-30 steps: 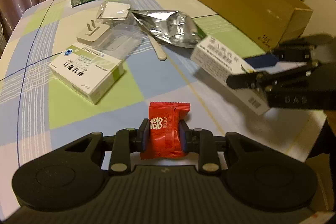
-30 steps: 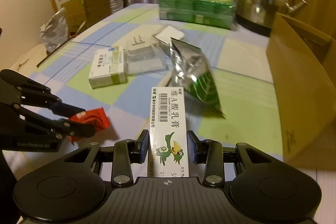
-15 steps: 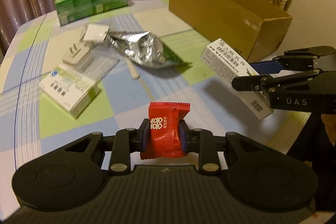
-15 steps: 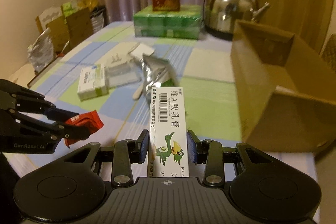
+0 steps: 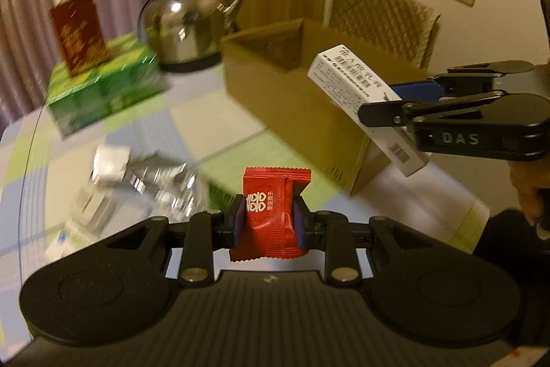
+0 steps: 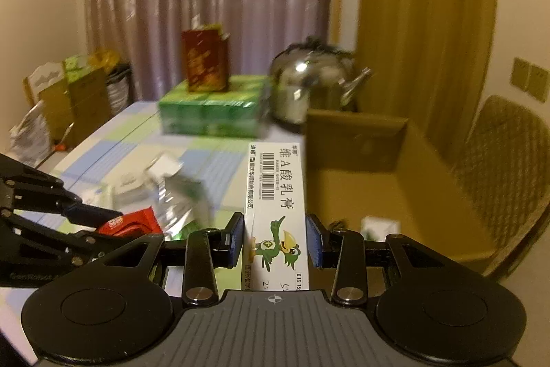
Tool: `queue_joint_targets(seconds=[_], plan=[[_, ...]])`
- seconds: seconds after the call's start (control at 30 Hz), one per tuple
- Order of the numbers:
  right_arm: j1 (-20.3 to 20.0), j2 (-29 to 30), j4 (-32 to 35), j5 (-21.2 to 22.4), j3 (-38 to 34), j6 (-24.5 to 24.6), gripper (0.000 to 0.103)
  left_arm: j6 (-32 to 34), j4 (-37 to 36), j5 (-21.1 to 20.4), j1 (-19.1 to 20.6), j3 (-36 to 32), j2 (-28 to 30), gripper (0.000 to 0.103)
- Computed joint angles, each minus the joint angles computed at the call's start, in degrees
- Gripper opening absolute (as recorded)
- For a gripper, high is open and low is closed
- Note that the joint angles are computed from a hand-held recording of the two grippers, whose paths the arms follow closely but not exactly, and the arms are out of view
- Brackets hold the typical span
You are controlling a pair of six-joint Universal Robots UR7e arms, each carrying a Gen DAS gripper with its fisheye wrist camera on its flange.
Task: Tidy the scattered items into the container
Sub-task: 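Carry the candy packet and ointment box over the cardboard box with both grippers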
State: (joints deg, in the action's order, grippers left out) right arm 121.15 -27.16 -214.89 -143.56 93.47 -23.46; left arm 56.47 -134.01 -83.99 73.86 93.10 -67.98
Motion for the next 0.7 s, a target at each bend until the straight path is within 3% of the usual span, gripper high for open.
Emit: queue_joint_targets(seconds=[0.37,0.7], plan=[[-4.14,-5.42,-5.21,-0.97,2.19,-6.12,0.035,-2.87,-4.83,-3.27,-6.62,1.82,3.82,0.024],[-7.69,-8.42,-6.14,0.41,5.48,-4.97,0.035,-7.64,-7.95,-3.75,-8.87,1.97,8.01,0.023]])
